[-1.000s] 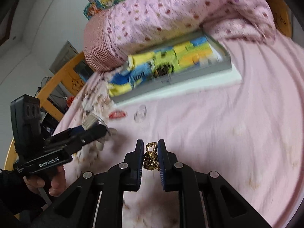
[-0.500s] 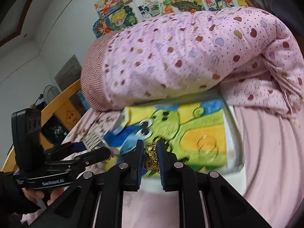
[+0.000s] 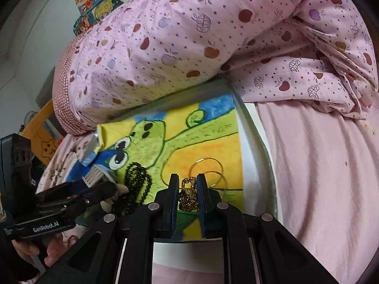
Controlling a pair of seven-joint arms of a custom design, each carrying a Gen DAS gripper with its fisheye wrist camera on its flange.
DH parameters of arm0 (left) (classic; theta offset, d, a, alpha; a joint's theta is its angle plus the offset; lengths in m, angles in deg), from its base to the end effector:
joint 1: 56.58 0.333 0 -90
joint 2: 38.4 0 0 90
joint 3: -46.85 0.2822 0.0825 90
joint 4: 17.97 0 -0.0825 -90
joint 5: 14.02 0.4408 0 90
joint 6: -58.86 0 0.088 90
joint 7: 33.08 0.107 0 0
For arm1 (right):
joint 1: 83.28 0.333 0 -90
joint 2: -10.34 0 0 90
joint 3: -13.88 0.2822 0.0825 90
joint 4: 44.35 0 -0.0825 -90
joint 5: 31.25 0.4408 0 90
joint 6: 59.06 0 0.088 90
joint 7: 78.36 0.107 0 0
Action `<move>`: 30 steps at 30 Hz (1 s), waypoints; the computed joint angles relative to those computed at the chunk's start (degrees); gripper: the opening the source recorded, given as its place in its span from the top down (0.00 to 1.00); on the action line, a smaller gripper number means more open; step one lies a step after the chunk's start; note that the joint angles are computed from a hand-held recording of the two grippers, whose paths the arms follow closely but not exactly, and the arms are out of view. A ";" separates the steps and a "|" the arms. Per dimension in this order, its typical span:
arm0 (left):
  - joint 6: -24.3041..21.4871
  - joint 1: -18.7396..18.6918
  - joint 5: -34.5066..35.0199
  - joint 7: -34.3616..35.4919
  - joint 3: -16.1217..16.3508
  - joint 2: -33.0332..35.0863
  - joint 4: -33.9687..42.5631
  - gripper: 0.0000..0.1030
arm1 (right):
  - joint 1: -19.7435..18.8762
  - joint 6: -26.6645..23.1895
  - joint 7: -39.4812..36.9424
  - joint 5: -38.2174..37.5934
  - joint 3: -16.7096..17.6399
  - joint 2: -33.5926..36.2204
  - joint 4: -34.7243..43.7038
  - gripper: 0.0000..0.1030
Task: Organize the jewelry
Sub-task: 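Lower the pendant and clip into the grey tray and open both tools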
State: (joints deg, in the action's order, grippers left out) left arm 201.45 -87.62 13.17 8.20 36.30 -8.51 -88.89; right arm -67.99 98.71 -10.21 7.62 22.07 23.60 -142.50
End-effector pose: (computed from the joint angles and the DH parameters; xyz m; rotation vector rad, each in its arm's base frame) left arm 0.6175 -0.5027 0.5185 -1.7795 1.9350 -1.0092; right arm 0.6736 0.2561 0.4868 -1.7536 1.3678 -0.1920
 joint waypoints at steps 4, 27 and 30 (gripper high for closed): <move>0.85 0.36 -0.31 0.90 -0.23 0.18 0.02 0.44 | -0.19 -0.67 -0.63 -0.14 -0.05 -0.34 -0.39 0.84; 7.06 4.60 17.76 -20.34 -2.52 -26.75 -26.68 0.02 | 8.26 17.15 -17.22 16.32 -2.09 -20.01 -17.83 0.01; 6.22 6.40 19.98 -22.49 -4.62 -31.66 -31.86 0.02 | 10.40 18.60 -17.07 15.94 -2.78 -22.54 -20.42 0.00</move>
